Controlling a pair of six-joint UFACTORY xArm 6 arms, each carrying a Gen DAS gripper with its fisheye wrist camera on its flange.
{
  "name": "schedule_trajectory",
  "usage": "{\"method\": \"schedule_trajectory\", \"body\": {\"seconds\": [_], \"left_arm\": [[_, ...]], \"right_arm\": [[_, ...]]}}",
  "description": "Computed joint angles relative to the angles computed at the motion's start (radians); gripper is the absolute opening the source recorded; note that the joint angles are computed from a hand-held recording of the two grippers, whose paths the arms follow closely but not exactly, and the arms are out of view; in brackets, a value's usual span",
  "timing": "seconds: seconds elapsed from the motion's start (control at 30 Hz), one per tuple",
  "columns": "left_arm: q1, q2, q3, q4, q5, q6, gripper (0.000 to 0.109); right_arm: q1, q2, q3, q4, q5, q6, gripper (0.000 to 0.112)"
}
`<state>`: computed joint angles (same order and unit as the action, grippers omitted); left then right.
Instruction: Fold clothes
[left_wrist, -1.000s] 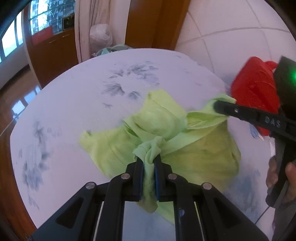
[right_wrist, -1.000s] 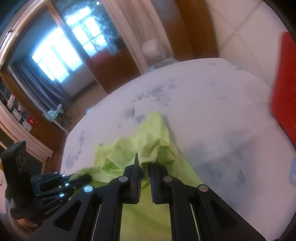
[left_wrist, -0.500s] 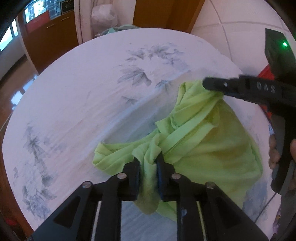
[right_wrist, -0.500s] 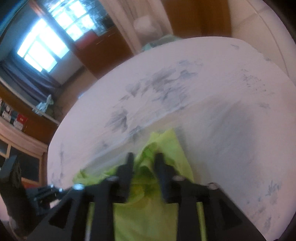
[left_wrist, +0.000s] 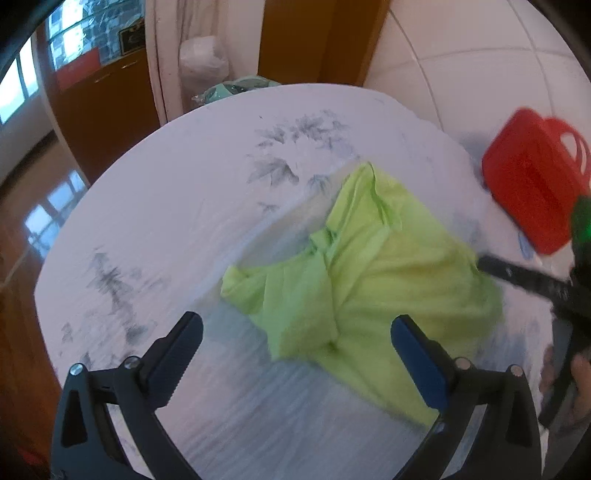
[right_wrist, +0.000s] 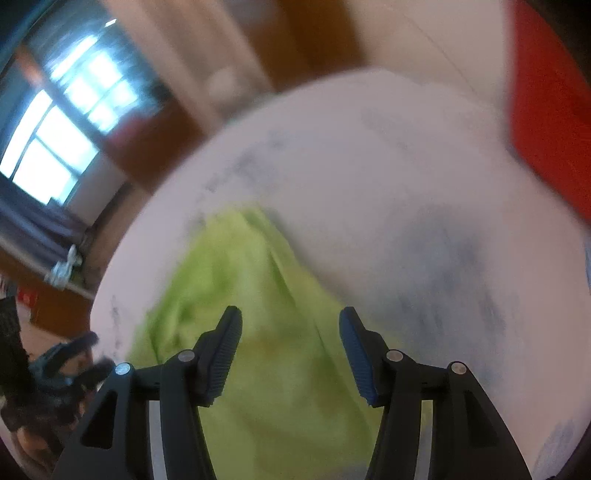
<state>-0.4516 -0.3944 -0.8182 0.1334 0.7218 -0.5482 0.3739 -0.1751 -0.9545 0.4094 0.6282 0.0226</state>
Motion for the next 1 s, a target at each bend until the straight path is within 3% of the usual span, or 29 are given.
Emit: {"method": "schedule_trajectory", "body": {"seconds": [0.23,0.37,0.47,0.57,0.63,0.7,0.73,0.83,0.93,1.0], "left_arm": [[-0.023,0.074,-0.034,-0.012,-0.012,0.224,0.103],[0.007,0.157,-0.082,-0.047,-0.041,0.401,0.103],[0.042,0.217,-0.136,-0.175,-0.044,0.605,0.099],[0.059,0.289,-0.192,-0.245,-0.029,0.746,0.079],[0.071,0.328,-0.223,-0.292,0.003,0.815,0.054],[0.083,0.368,-0.257,-0.332,0.038,0.879,0.04],[0.095,0.38,-0.268,-0.359,0.053,0.914,0.038],[0.149,0.395,-0.29,-0.405,0.084,0.983,0.037],[0.232,0.449,-0.391,-0.502,0.241,1.012,0.042],[0.249,0.454,-0.433,-0.511,0.29,1.03,0.046]], "right_arm": [[0.046,-0.331,0.317,-0.125,0.014,0.379,0.055],[0.12,-0.407,0.385,-0.255,0.032,0.647,0.055],[0.191,-0.404,0.394,-0.339,0.016,0.861,0.055],[0.258,-0.349,0.349,-0.471,0.029,1.085,0.055],[0.291,-0.299,0.316,-0.522,0.028,1.176,0.055],[0.312,-0.246,0.276,-0.526,0.047,1.204,0.046],[0.321,-0.219,0.249,-0.53,0.086,1.217,0.036],[0.343,-0.222,0.239,-0.557,0.152,1.294,0.031],[0.344,-0.301,0.309,-0.535,0.142,1.363,0.029],[0.345,-0.353,0.345,-0.528,0.147,1.402,0.029]]}}
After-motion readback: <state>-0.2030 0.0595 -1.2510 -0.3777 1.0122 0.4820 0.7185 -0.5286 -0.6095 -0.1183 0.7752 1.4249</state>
